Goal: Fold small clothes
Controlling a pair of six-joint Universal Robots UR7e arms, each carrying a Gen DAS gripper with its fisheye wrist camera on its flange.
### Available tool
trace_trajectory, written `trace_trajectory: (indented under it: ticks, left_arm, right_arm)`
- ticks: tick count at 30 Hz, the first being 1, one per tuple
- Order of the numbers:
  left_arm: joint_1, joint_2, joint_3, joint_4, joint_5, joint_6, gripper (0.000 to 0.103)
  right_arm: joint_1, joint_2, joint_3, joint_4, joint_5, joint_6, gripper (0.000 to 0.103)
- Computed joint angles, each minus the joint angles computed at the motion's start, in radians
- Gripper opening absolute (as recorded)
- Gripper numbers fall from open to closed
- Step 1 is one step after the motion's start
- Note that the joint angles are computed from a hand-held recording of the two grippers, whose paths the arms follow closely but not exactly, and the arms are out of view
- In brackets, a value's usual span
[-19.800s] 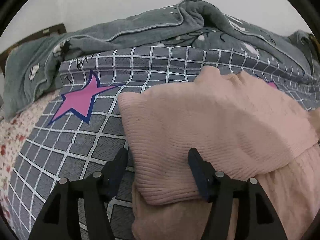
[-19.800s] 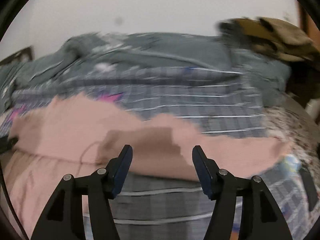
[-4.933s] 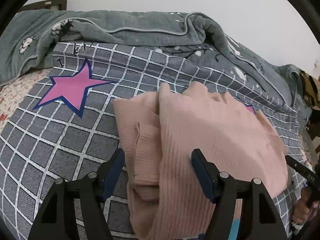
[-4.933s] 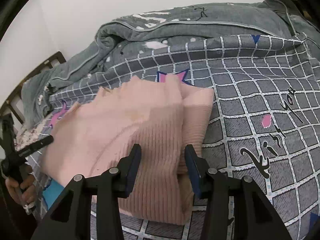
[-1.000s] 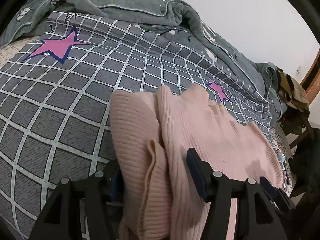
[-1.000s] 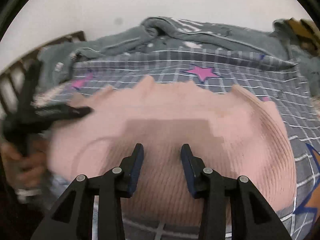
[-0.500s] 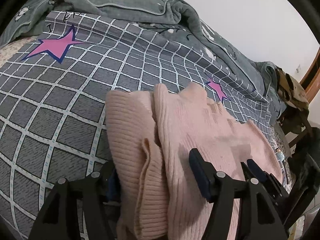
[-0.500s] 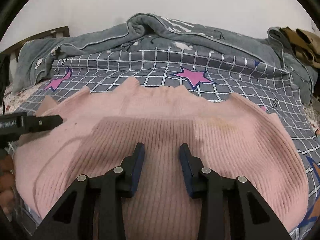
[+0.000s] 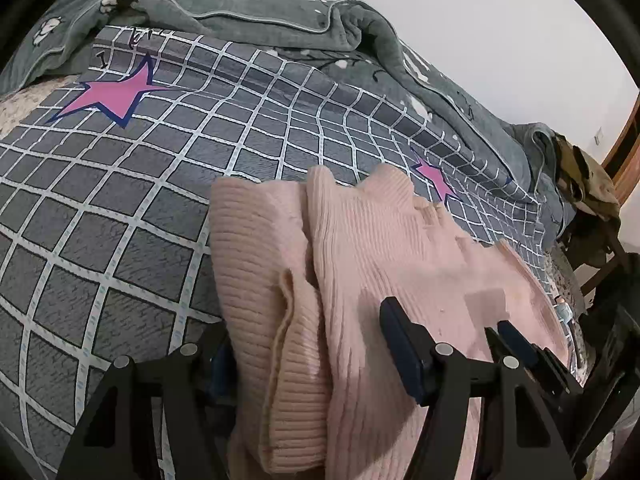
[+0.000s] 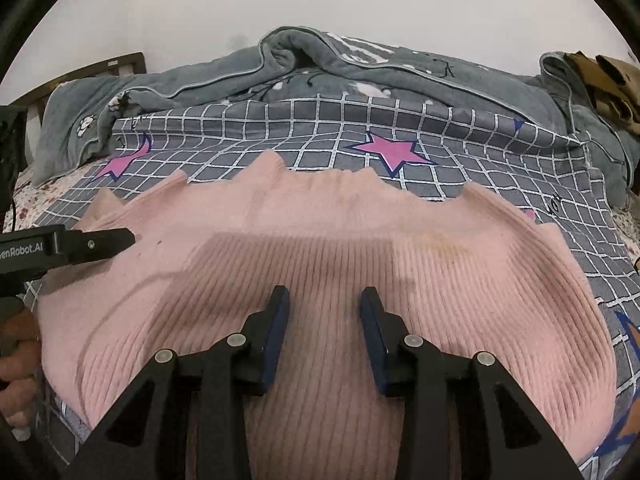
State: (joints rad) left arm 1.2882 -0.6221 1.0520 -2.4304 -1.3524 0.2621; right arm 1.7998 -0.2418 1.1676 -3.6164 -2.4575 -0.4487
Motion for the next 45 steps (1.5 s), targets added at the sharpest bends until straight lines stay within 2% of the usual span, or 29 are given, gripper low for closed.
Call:
trace_trajectory:
  ticks: [13, 19, 21, 22, 24, 28, 38, 45]
  left_arm:
    - [0.013, -0.004, -0.021, 0.073, -0.052, -0.016, 0.063]
    - [0.023, -0.013, -0.009, 0.077, -0.085, -0.017, 0.059]
    - [0.029, -0.016, -0.007, 0.083, -0.104, -0.030, 0.047]
    - [0.033, -0.017, -0.011, 0.092, -0.113, -0.045, 0.044]
    - [0.042, -0.012, -0.032, 0.121, -0.136, -0.079, 0.030]
    - [0.050, 0.001, -0.092, 0.203, -0.186, -0.170, 0.024]
    - [-0.093, -0.065, 0.012, 0.124, -0.020, -0.194, 0.023]
    - [-0.216, -0.079, 0.101, 0.082, 0.042, -0.242, 0.023]
  right_arm:
    - [0.035, -0.067, 0.169, -0.036, -0.008, 0.055, 0.037]
    - [0.065, -0.071, 0.225, -0.017, -0.056, 0.038, 0.037]
    - [0.071, -0.083, 0.254, -0.024, -0.053, 0.042, 0.037]
    - [0.073, -0.098, 0.280, -0.025, -0.041, 0.056, 0.037]
    - [0.077, -0.141, 0.342, -0.008, -0.017, 0.102, 0.037]
    - [0.091, -0.191, 0.428, -0.067, -0.038, 0.100, 0.037]
    - [0.062, -0.340, 0.652, -0.261, -0.003, 0.145, 0.037]
    - [0.027, -0.465, 0.830, -0.409, 0.060, 0.193, 0.037]
